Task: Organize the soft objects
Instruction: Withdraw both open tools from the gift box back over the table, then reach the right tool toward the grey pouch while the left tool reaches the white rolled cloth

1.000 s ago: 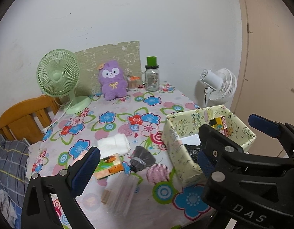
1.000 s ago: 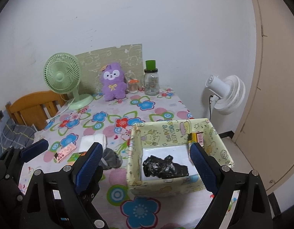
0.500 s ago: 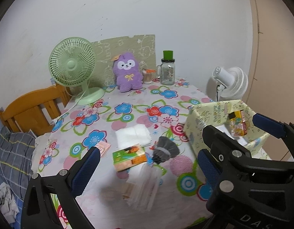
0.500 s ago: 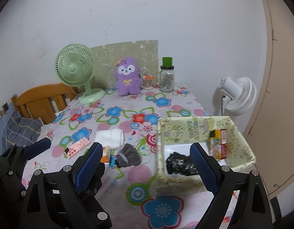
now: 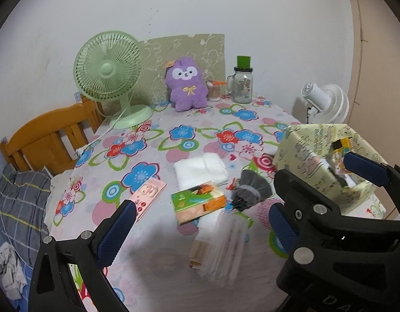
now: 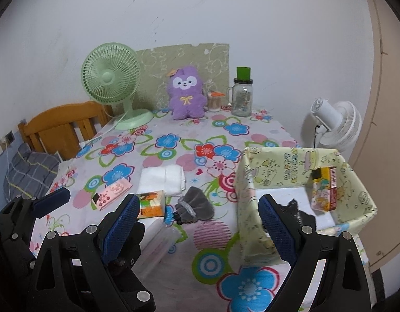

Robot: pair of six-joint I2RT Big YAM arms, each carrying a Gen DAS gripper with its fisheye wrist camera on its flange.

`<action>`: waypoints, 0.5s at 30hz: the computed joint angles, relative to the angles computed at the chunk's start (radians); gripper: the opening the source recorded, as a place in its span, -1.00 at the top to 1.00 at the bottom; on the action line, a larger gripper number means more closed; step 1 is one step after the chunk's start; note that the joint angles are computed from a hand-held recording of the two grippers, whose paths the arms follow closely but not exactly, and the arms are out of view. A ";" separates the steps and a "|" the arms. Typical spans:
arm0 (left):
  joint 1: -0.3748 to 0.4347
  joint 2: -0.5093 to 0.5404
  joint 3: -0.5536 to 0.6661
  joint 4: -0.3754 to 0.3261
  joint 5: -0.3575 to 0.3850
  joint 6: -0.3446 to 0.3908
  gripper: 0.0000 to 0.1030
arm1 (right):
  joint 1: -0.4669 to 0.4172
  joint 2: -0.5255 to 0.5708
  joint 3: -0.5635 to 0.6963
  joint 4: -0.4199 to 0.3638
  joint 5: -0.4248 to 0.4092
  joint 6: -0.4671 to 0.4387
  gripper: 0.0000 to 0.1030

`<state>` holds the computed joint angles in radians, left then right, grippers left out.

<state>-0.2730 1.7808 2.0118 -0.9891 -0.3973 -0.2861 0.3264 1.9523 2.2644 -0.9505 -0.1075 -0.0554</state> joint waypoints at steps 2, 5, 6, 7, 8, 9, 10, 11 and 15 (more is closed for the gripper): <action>0.009 -0.001 -0.011 -0.004 0.009 -0.009 -0.99 | 0.006 0.012 0.010 -0.013 0.002 -0.002 -0.83; 0.019 -0.004 -0.027 -0.005 0.021 -0.019 -0.99 | 0.012 0.030 0.026 -0.030 0.004 -0.004 -0.83; 0.023 -0.003 -0.032 -0.006 0.025 -0.024 -0.99 | 0.015 0.038 0.033 -0.037 0.005 -0.004 -0.83; 0.026 -0.003 -0.037 -0.005 0.029 -0.028 -0.99 | 0.017 0.041 0.034 -0.038 0.007 -0.004 -0.83; 0.027 -0.004 -0.043 -0.005 0.032 -0.032 -0.98 | 0.018 0.043 0.034 -0.040 0.007 -0.005 -0.83; 0.030 -0.004 -0.048 -0.005 0.036 -0.038 -0.99 | 0.020 0.045 0.032 -0.039 0.006 -0.005 -0.83; 0.033 -0.003 -0.052 -0.008 0.040 -0.043 -0.98 | 0.021 0.047 0.029 -0.039 0.006 -0.005 -0.83; 0.035 0.000 -0.052 -0.012 0.043 -0.048 -0.98 | 0.023 0.050 0.029 -0.041 0.006 -0.005 -0.83; 0.045 0.006 -0.063 -0.019 0.069 -0.059 -0.97 | 0.026 0.063 0.031 -0.053 0.003 -0.010 -0.83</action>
